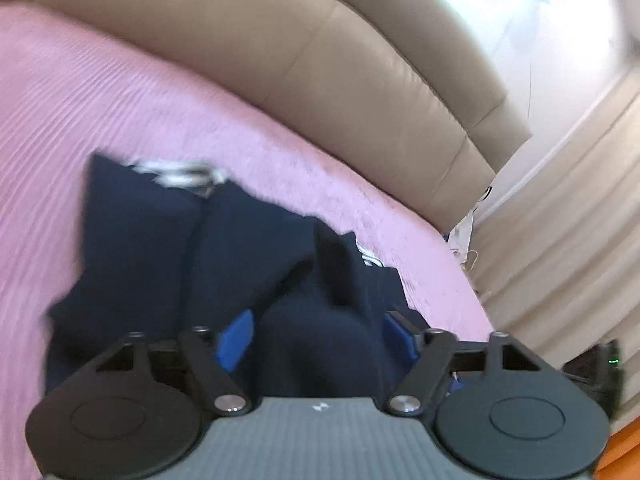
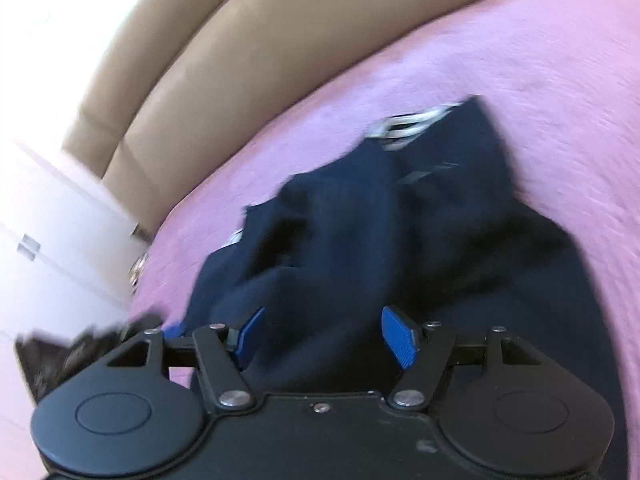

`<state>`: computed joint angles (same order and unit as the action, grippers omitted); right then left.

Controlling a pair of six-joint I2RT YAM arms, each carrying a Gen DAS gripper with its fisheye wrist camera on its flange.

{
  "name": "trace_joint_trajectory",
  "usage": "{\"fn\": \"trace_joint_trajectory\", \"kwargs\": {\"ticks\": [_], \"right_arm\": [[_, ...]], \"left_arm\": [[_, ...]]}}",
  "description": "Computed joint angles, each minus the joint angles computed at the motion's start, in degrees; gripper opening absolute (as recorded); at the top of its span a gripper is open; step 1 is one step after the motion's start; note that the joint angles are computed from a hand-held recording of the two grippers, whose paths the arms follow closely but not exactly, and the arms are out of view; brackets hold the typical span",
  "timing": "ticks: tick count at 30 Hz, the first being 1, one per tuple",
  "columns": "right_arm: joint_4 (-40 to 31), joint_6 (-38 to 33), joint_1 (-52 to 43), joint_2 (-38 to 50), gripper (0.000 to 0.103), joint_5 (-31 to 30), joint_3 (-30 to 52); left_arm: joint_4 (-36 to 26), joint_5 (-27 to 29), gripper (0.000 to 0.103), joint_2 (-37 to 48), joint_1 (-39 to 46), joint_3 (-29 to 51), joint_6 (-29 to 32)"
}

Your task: Fold large clothes

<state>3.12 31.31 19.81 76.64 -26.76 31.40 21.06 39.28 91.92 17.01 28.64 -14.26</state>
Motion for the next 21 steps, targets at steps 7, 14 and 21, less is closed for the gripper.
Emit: {"fn": "trace_joint_trajectory", "kwargs": {"ticks": [7,14,21], "right_arm": [[-7.4,3.4,7.5,20.6,0.079,4.7,19.5],[-4.4,4.1,8.3,18.1,0.014,3.3,18.7],[-12.1,-4.7,10.8,-26.2,0.006,7.3,-2.4]], "left_arm": [[-19.7,-11.0,0.050,13.7,-8.4,18.9,0.8],[-13.0,1.9,0.012,7.9,-1.0,9.9,1.3],[-18.9,7.9,0.029,-28.1,5.6,-9.6,13.3]]}}
